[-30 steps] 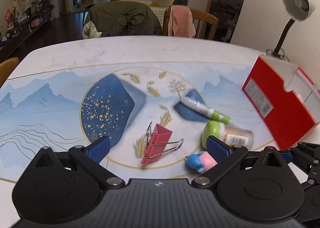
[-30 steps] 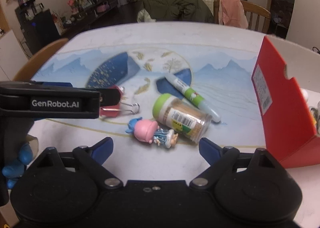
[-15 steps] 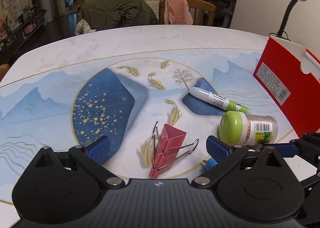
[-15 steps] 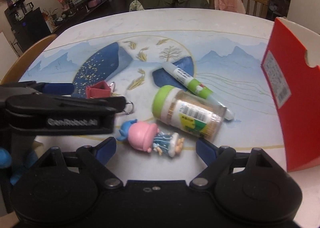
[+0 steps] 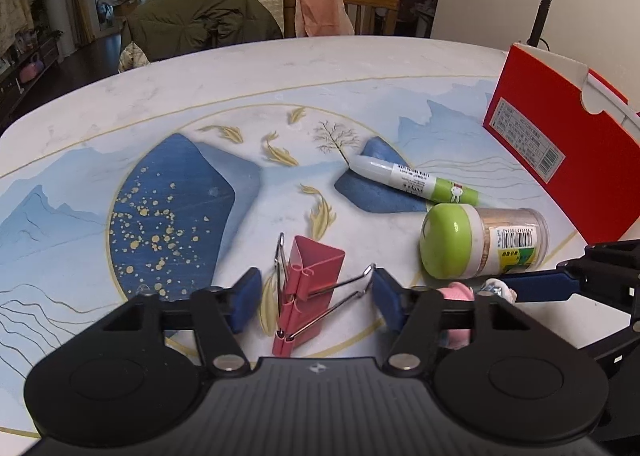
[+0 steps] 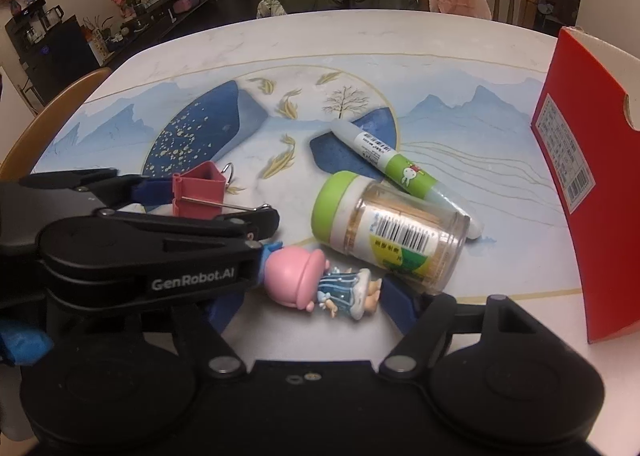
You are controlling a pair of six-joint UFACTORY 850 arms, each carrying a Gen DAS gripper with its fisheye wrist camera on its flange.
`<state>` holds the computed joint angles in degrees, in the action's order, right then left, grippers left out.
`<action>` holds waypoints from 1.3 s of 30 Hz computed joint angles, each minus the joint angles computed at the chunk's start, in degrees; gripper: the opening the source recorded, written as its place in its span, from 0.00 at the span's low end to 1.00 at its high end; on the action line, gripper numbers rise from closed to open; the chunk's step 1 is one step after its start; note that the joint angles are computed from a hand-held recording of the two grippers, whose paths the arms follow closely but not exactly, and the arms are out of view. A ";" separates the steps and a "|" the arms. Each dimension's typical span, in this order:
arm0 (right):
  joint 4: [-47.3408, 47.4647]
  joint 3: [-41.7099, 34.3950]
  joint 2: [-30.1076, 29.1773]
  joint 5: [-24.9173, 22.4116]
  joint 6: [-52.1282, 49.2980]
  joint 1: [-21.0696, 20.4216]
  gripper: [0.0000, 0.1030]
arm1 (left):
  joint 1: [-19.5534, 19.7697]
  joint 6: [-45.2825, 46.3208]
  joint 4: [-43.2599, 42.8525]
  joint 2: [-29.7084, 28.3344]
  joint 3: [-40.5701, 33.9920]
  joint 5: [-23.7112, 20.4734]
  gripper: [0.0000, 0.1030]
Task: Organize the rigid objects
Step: 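Grasp the pink binder clip with the left tool while the right tool grasps the pink-haired figurine, then carry the binder clip and figurine with both tools over the red shoebox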
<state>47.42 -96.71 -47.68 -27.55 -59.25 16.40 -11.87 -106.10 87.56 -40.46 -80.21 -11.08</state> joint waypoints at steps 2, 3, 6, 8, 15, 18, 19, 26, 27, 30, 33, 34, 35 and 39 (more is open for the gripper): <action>-0.03 -0.07 -0.07 0.04 -0.01 0.04 0.71 | 0.02 -0.84 0.96 0.04 0.11 -0.08 0.47; 0.00 -0.05 -0.07 0.06 -0.07 0.03 0.71 | 0.06 -1.33 1.63 0.11 0.22 0.13 0.45; 0.07 0.07 -0.02 0.14 -0.27 0.05 0.71 | -0.03 -0.08 0.76 0.16 0.24 -0.20 0.44; 0.14 0.09 0.01 0.12 -0.29 0.01 0.71 | -0.23 0.74 0.15 0.23 0.31 -0.87 0.44; 1.75 1.34 0.97 -0.24 -1.34 -0.72 0.71 | -0.37 -4.80 5.18 1.66 2.17 -0.90 0.43; 4.04 2.93 2.12 -0.43 -3.61 -1.30 0.71 | -0.43 -8.70 8.08 2.64 3.38 -0.67 0.42; 4.77 3.48 2.54 -0.51 -4.58 -1.46 0.71 | -0.48 -9.40 8.53 2.96 3.77 -0.73 0.42; 8.57 6.67 5.40 -1.69 -9.12 -2.75 0.71 | -1.09 -14.81 12.28 5.70 6.65 -1.00 0.40; 9.05 7.10 5.85 -1.94 -9.65 -2.99 0.71 | -1.21 -15.78 13.04 6.12 7.05 -0.97 0.39; 10.38 8.33 7.31 -2.63 -11.29 -3.76 0.71 | -1.64 -17.43 14.44 7.33 8.00 -0.87 0.37; 11.65 9.33 8.75 -3.14 -13.01 -4.55 0.71 | -2.14 -17.75 14.15 8.36 8.61 -1.17 0.35; 12.16 9.62 9.23 -3.34 -13.61 -4.83 0.71 | -2.30 -17.81 13.92 8.74 8.78 -1.22 0.33; 12.65 9.93 9.71 -3.56 -14.22 -5.15 0.71 | -2.42 -18.72 14.58 9.21 9.01 -1.08 0.32; 14.45 11.28 11.78 -3.72 -16.80 -6.53 0.71 | -3.21 -21.78 17.36 11.07 9.83 -1.41 0.27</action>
